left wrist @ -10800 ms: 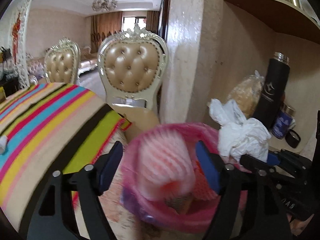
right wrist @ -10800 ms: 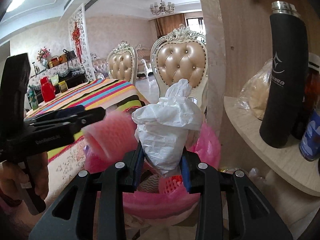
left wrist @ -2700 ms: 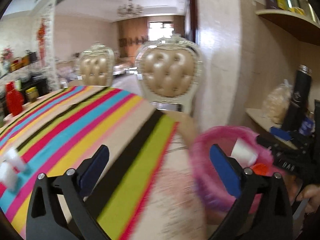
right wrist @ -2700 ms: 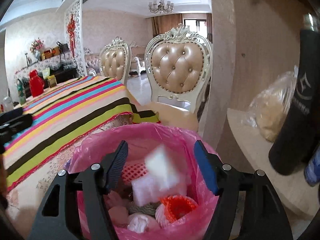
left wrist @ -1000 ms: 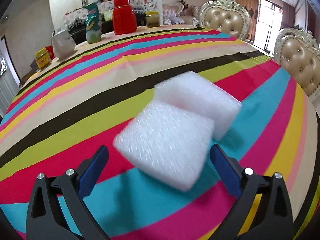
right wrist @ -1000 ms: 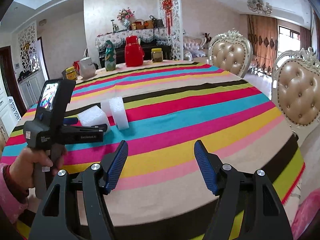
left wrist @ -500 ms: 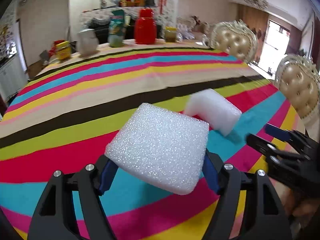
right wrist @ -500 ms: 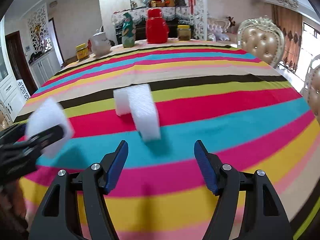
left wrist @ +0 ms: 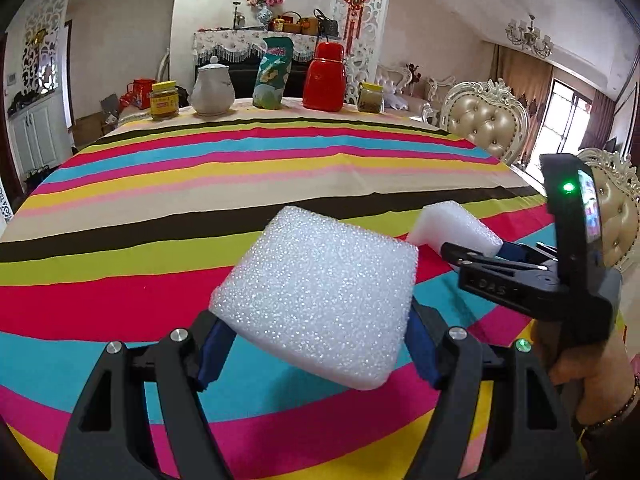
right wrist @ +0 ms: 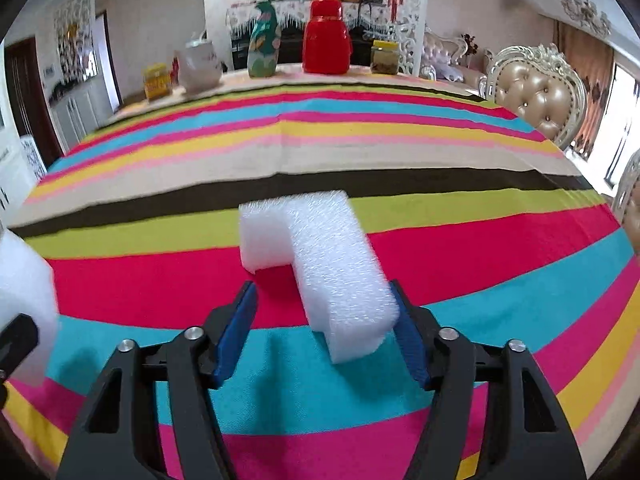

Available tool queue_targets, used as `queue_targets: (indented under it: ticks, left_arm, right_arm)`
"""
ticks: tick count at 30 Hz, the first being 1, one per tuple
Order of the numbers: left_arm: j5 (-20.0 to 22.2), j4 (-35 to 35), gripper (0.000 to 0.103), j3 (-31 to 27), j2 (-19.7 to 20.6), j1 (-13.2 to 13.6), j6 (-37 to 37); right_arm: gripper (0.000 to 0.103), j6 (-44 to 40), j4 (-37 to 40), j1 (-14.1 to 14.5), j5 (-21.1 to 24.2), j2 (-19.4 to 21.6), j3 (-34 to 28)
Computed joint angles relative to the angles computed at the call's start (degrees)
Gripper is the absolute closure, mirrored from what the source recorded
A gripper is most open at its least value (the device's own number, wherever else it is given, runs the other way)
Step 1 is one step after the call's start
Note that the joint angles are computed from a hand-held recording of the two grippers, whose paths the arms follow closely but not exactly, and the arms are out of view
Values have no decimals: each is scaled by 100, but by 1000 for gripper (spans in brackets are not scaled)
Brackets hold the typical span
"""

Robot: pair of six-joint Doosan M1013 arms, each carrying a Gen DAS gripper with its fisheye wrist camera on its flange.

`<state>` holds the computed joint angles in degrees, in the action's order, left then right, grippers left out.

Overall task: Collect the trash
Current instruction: 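Grasp a square foam block with the left gripper while the right grasps a foam block, then carry both foam blocks in the grippers to the bin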

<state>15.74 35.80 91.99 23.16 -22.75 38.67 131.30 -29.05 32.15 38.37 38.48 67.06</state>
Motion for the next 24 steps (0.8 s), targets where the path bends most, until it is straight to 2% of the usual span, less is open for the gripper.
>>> queue_targets:
  ticks: [5, 9, 12, 15, 24]
  left_arm:
    - [-67, 9, 31, 62, -51, 24, -115]
    - [-89, -249, 31, 49, -40, 4, 230]
    - [-111, -574, 31, 39, -33, -10, 612]
    - [-157, -582, 31, 60, -43, -19, 653]
    - [-143, -595, 31, 69, -31, -10, 595]
  right_arm:
    - [52, -102, 62, 7, 235, 76, -119]
    - [53, -104, 249, -32, 137, 41, -62]
    - [58, -186, 453, -68, 217, 66, -109]
    - [66, -178, 509, -80, 159, 49, -80]
    - [70, 289, -30, -35, -240, -93, 165]
